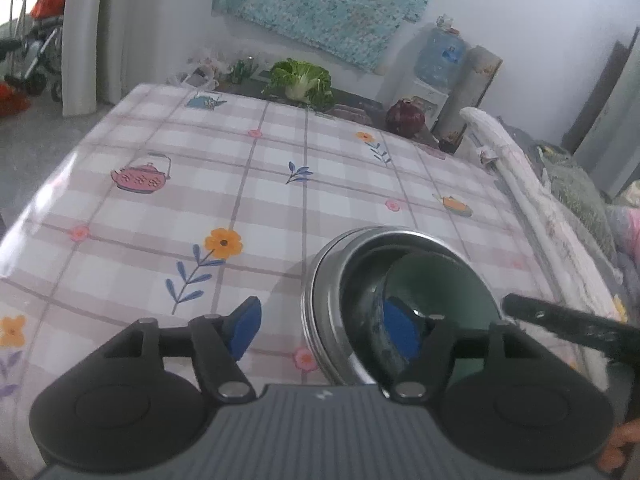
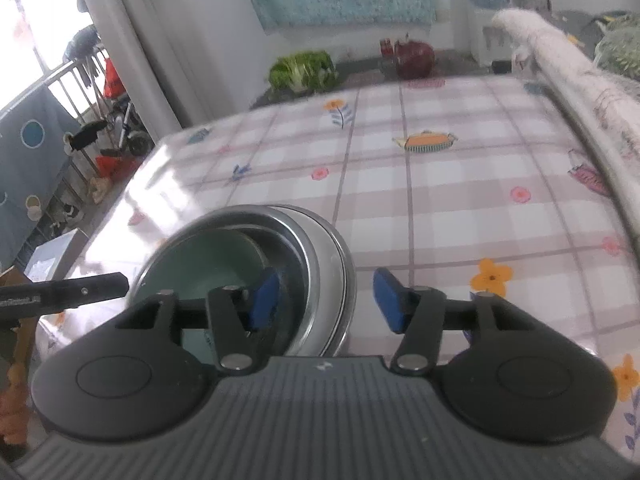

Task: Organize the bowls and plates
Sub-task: 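Lower the nested bowls onto the white plate with both grippers, then open both grippers and pull them back from the bowl rim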

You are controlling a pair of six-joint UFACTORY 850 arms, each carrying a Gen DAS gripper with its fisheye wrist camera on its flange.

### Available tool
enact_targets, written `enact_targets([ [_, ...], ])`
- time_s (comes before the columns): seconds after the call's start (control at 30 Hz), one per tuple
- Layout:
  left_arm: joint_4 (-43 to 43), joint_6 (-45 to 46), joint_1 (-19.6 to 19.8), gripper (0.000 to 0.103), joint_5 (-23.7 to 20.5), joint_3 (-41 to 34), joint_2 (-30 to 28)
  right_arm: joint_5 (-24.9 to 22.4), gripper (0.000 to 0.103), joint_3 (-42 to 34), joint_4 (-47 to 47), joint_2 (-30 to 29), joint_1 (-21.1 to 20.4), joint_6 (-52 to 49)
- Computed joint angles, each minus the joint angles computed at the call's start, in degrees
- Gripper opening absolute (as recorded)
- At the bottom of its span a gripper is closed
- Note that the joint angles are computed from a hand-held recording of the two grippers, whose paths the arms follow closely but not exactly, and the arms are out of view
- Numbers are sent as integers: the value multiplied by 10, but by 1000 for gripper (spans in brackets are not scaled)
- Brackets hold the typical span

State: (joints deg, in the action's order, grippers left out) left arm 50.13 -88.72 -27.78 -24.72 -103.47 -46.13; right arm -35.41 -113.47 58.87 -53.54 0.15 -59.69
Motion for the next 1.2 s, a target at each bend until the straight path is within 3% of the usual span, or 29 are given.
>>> enact_targets([
  [0.1, 33, -11, -14, 81, -18, 6, 8, 14, 83, 59, 67, 38, -8, -84],
  [0.27, 96, -31, -41, 95, -39, 14, 20, 30, 89, 140, 129, 94, -17, -171],
  [0.33, 123, -52, -50, 103, -40, 22, 27, 29, 96, 164, 144, 110, -21, -183],
  [0.4, 147, -71, -58, 103, -42, 30, 34, 31, 102, 191, 166, 129, -24, -208],
  [0.7, 121, -50, -83, 103, -113, 12, 27, 52, 102, 274, 210, 188, -21, -275],
  [0.93, 124, -43, -101, 103, -231, -33, -2, 85, 102, 292, 160, 204, -7, -234],
  [1.2, 20, 104, -90, 103, -225, -84, -32, 105, 102, 310, 161, 217, -1, -251],
])
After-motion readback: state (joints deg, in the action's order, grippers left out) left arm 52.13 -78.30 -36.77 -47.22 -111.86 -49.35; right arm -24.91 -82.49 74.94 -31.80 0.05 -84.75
